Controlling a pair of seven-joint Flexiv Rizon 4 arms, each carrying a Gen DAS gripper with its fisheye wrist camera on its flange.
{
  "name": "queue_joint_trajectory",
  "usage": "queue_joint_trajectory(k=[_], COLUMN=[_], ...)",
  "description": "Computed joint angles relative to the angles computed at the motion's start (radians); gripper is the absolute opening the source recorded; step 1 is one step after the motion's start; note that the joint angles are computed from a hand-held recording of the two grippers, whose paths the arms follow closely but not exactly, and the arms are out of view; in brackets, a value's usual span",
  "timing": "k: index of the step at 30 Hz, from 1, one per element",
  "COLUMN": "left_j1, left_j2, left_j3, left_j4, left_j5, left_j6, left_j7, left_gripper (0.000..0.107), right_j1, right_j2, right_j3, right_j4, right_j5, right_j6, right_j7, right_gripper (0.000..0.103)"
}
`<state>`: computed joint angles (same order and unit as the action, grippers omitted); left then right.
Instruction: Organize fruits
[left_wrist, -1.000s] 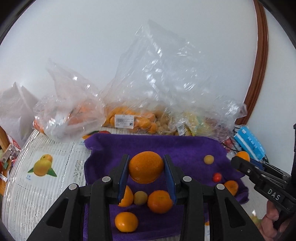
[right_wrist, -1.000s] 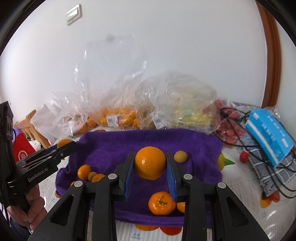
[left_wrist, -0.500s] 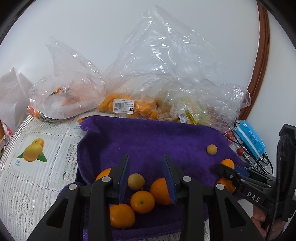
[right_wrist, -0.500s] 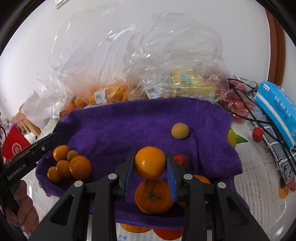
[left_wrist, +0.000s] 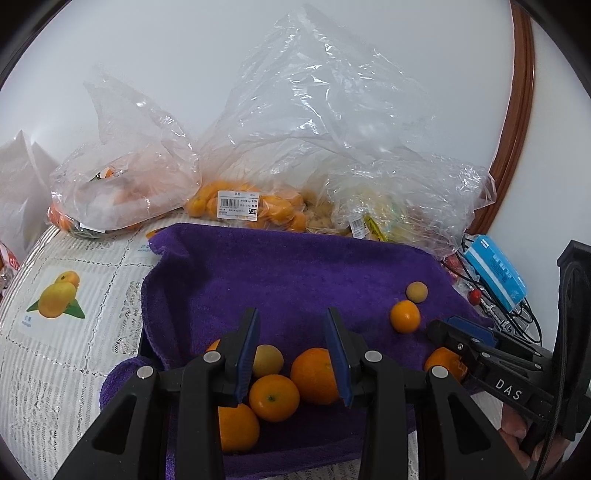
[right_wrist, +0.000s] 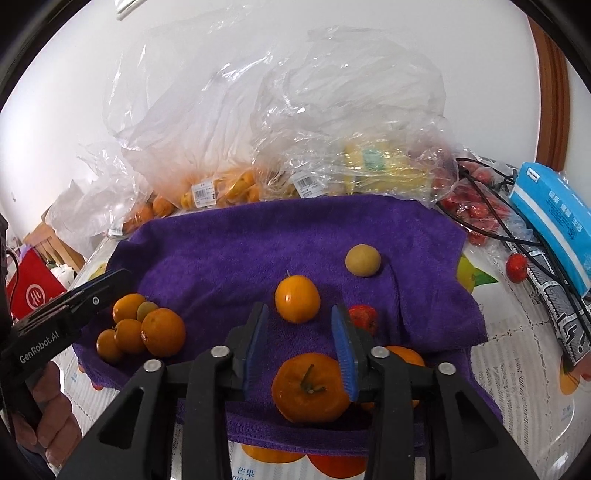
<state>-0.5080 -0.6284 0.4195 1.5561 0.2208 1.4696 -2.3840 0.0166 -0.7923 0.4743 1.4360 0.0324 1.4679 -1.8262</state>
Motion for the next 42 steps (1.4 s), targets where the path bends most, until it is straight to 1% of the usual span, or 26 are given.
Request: queue_joint_trajectory(k=[2, 5, 7, 10, 12, 14, 16, 17, 18, 19, 22, 24, 25, 27, 28, 30, 32, 33, 34, 35, 37, 38, 39, 40, 41, 42], left_j1=[0.002, 0.002, -0.005, -0.051, -0.063, -0.069, -0.087, -0.087, -0.090, -0.114, -0.159, -0.210, -0.229, -0.260, -0.264, -0.258, -0.269, -0.288, -0.308, -0.322, -0.337, -0.340, -0.341, -0.347, -0.363, -0.371], left_j2=[0.002, 0.005, 0.005, -0.005, -0.005, 0.001, 0.012, 0.025, 0.036, 0.049, 0.101, 0.134, 0.150, 0.184, 0.207, 0.253, 0.296, 0.310, 0.325, 0.341, 0.378, 0.396, 0.408, 0.420, 0.435, 0.447], left_j3=[-0.003, -0.003, 0.006, 0.067, 0.081, 0.088, 0.108, 0.103, 0.103, 0.125, 0.142, 0.173, 0.180, 0.174, 0.161, 0.119, 0.094, 0.096, 0.098, 0.095, 0.075, 0.060, 0.045, 0.034, 0.023, 0.011], left_j4=[0.004, 0.010, 0.012, -0.001, -0.009, -0.015, -0.022, -0.022, -0.021, -0.017, 0.008, 0.014, 0.015, 0.017, 0.028, 0.060, 0.082, 0.080, 0.080, 0.083, 0.097, 0.106, 0.110, 0.110, 0.105, 0.103], left_j5=[0.000, -0.004, -0.004, 0.013, 0.025, 0.039, 0.067, 0.083, 0.098, 0.125, 0.190, 0.257, 0.287, 0.330, 0.341, 0.344, 0.369, 0.402, 0.438, 0.468, 0.493, 0.499, 0.509, 0.531, 0.565, 0.587], left_j6=[0.007, 0.013, 0.019, 0.015, 0.002, -0.012, -0.028, -0.037, -0.046, -0.058, -0.088, -0.126, -0.150, -0.209, -0.223, -0.241, -0.282, -0.312, -0.343, -0.367, -0.418, -0.437, -0.452, -0.473, -0.518, -0.550], left_j7=[-0.001, -0.002, -0.008, -0.036, -0.042, -0.051, -0.070, -0.067, -0.075, -0.104, -0.156, -0.196, -0.209, -0.228, -0.237, -0.242, -0.253, -0.285, -0.318, -0.345, -0.374, -0.382, -0.385, -0.397, -0.417, -0.430], left_gripper=[0.038, 0.040, 0.044, 0.049, 0.051, 0.053, 0.056, 0.058, 0.058, 0.060, 0.067, 0.069, 0.070, 0.071, 0.071, 0.072, 0.076, 0.080, 0.082, 0.083, 0.088, 0.088, 0.088, 0.088, 0.088, 0.089], right_j1=[0.000, 0.019, 0.033, 0.029, -0.005, -0.021, -0.007, -0.003, 0.008, 0.011, -0.010, 0.027, 0.057, 0.124, 0.130, 0.122, 0.128, 0.105, 0.060, 0.029, -0.048, -0.101, -0.138, -0.149, -0.131, -0.086], right_j2=[0.001, 0.011, 0.020, 0.030, 0.030, 0.037, 0.055, 0.063, 0.079, 0.094, 0.155, 0.225, 0.259, 0.328, 0.353, 0.408, 0.456, 0.479, 0.500, 0.516, 0.538, 0.552, 0.562, 0.577, 0.603, 0.629], right_j3=[-0.002, -0.033, -0.058, -0.056, -0.010, 0.006, -0.024, -0.033, -0.055, -0.068, -0.065, -0.134, -0.182, -0.283, -0.297, -0.301, -0.319, -0.300, -0.258, -0.231, -0.159, -0.106, -0.073, -0.066, -0.089, -0.137], right_j4=[0.001, 0.010, 0.022, 0.041, 0.047, 0.055, 0.071, 0.078, 0.089, 0.100, 0.153, 0.230, 0.272, 0.366, 0.400, 0.471, 0.533, 0.562, 0.590, 0.608, 0.638, 0.659, 0.677, 0.699, 0.727, 0.748], right_j5=[0.004, -0.004, -0.016, -0.032, -0.038, -0.044, -0.052, -0.061, -0.069, -0.072, -0.072, -0.087, -0.096, -0.106, -0.112, -0.124, -0.136, -0.145, -0.155, -0.164, -0.178, -0.184, -0.193, -0.201, -0.202, -0.200], right_j6=[0.007, 0.024, 0.041, 0.079, 0.097, 0.119, 0.147, 0.151, 0.144, 0.137, 0.105, 0.128, 0.151, 0.219, 0.237, 0.256, 0.279, 0.287, 0.291, 0.290, 0.294, 0.307, 0.322, 0.338, 0.350, 0.348], right_j7=[0.002, 0.020, 0.036, 0.045, 0.043, 0.056, 0.094, 0.111, 0.137, 0.162, 0.203, 0.230, 0.248, 0.301, 0.314, 0.334, 0.359, 0.363, 0.362, 0.368, 0.368, 0.363, 0.365, 0.373, 0.383, 0.392], right_gripper=[0.043, 0.053, 0.054, 0.059, 0.067, 0.069, 0.070, 0.071, 0.071, 0.071, 0.071, 0.071, 0.071, 0.072, 0.073, 0.086, 0.089, 0.090, 0.091, 0.094, 0.097, 0.099, 0.103, 0.103, 0.103, 0.103])
